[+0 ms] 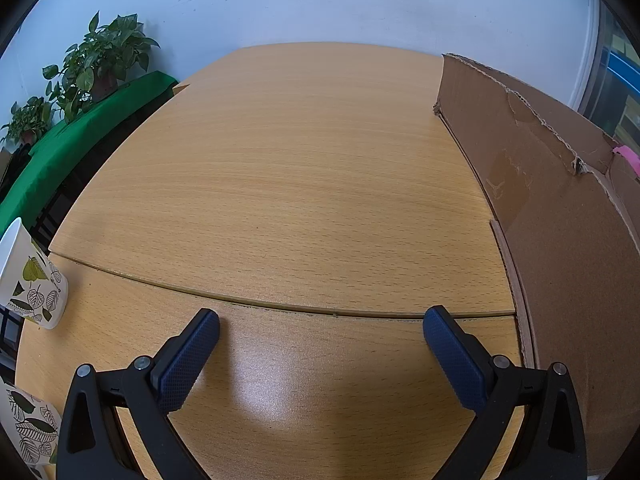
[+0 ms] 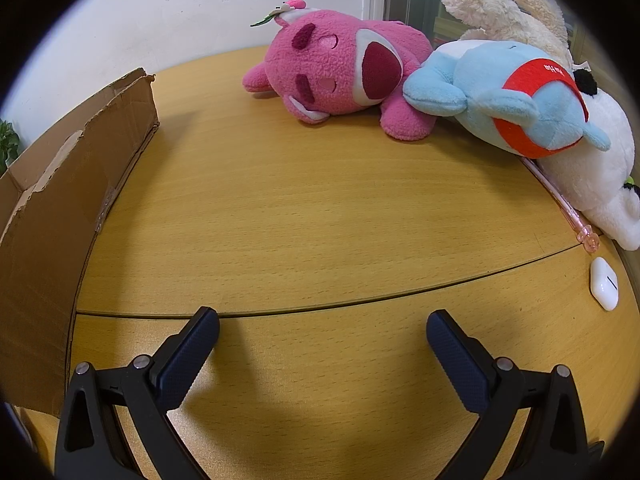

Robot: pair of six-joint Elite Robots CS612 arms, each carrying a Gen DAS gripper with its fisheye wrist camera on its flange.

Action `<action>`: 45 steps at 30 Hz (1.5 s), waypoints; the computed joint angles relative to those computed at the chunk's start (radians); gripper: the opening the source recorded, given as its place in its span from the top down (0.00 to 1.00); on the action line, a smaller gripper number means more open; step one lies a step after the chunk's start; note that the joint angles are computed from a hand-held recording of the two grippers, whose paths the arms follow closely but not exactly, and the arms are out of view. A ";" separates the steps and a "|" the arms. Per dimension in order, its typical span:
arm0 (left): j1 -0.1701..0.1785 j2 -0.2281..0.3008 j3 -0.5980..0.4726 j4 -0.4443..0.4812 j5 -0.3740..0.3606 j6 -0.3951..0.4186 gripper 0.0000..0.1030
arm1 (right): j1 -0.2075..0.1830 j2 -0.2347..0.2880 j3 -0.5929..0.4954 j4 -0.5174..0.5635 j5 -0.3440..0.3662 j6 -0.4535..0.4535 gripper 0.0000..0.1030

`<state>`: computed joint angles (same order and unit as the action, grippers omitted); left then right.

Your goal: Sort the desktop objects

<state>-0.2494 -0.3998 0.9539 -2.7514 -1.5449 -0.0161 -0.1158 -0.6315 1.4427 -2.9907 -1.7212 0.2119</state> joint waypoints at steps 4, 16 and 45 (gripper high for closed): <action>0.000 -0.001 0.001 0.000 0.001 -0.001 0.00 | 0.000 0.000 0.001 -0.001 -0.001 0.001 0.00; 0.000 0.000 0.000 0.000 0.001 -0.002 0.00 | 0.027 -0.048 0.066 0.006 -0.064 0.006 0.00; 0.054 -0.218 0.337 -0.207 -0.376 -0.073 0.01 | 0.170 -0.141 0.092 -0.034 0.721 -0.240 0.00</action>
<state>-0.1953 -0.6180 1.2909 -2.9582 -1.9213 -0.0892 0.0538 -0.7726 1.5346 -3.0250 -1.0001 -0.0285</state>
